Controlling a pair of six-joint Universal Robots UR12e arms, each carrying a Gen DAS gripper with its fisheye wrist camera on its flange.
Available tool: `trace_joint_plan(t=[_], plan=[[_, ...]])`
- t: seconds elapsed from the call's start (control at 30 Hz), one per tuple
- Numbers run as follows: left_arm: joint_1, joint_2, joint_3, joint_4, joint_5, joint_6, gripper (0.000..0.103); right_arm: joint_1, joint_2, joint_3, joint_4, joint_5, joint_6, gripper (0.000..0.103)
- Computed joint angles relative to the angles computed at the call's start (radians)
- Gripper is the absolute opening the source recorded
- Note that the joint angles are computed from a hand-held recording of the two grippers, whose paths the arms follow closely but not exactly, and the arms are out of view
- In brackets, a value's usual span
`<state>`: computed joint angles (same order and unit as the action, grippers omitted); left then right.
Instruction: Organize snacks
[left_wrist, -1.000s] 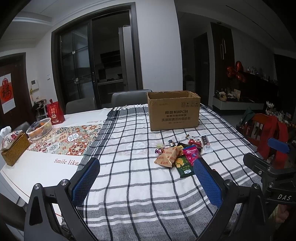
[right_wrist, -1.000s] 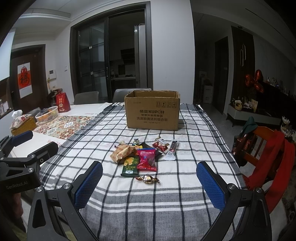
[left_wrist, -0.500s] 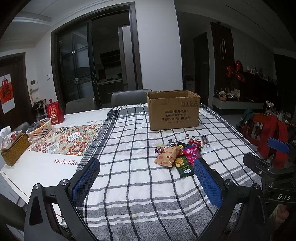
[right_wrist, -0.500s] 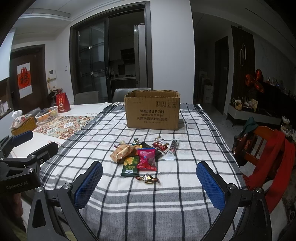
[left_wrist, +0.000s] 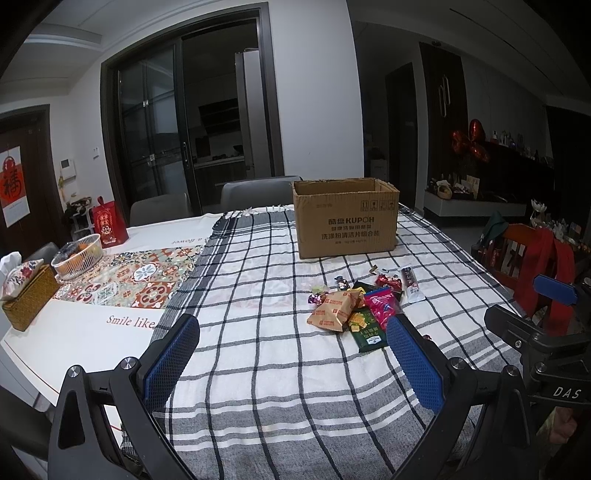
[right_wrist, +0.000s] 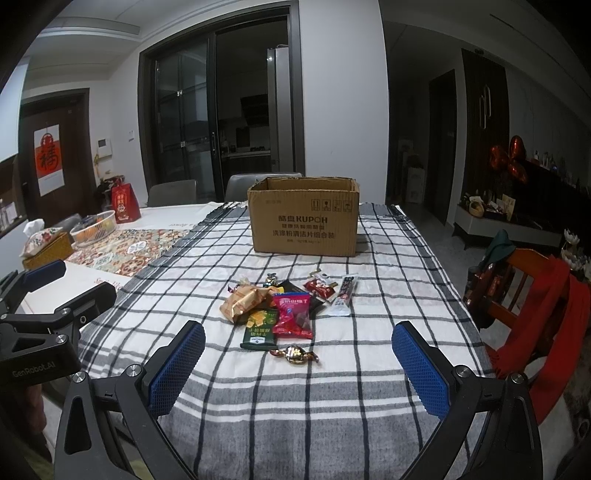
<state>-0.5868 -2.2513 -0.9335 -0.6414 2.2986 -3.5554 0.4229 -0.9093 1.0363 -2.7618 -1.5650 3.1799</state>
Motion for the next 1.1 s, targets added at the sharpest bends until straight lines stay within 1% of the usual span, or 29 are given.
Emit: trace_joint_plan(t=[0.17, 0.37, 0.57, 0.7, 0.8, 0.87, 0.93, 1.03, 1.1], plan=[[0.001, -0.001, 0.0, -0.006, -0.009, 0.0, 0.103, 0.004, 0.004, 0.006, -0.003, 0.0, 0.006, 0.102], [0.011, -0.007, 0.006, -0.021, -0.048, 0.004, 0.103, -0.005, 0.011, -0.006, 0.027, 0.021, 0.012, 0.102], [0.025, -0.02, 0.025, -0.051, -0.11, 0.006, 0.103, -0.01, 0.03, -0.034, 0.072, 0.03, 0.015, 0.102], [0.035, -0.04, 0.056, -0.09, -0.15, 0.006, 0.102, -0.015, 0.05, -0.061, 0.106, 0.037, 0.013, 0.102], [0.042, -0.056, 0.082, -0.12, -0.176, 0.007, 0.099, -0.019, 0.068, -0.086, 0.139, 0.046, 0.008, 0.101], [0.046, -0.066, 0.1, -0.141, -0.191, 0.006, 0.097, -0.021, 0.079, -0.103, 0.159, 0.052, 0.003, 0.098], [0.05, -0.076, 0.115, -0.156, -0.2, 0.008, 0.097, -0.022, 0.095, -0.125, 0.185, 0.057, -0.004, 0.097], [0.057, -0.089, 0.136, -0.176, -0.217, 0.013, 0.095, -0.024, 0.116, -0.155, 0.223, 0.073, -0.013, 0.092], [0.062, -0.098, 0.146, -0.187, -0.232, 0.018, 0.092, -0.024, 0.128, -0.171, 0.245, 0.079, -0.02, 0.09]])
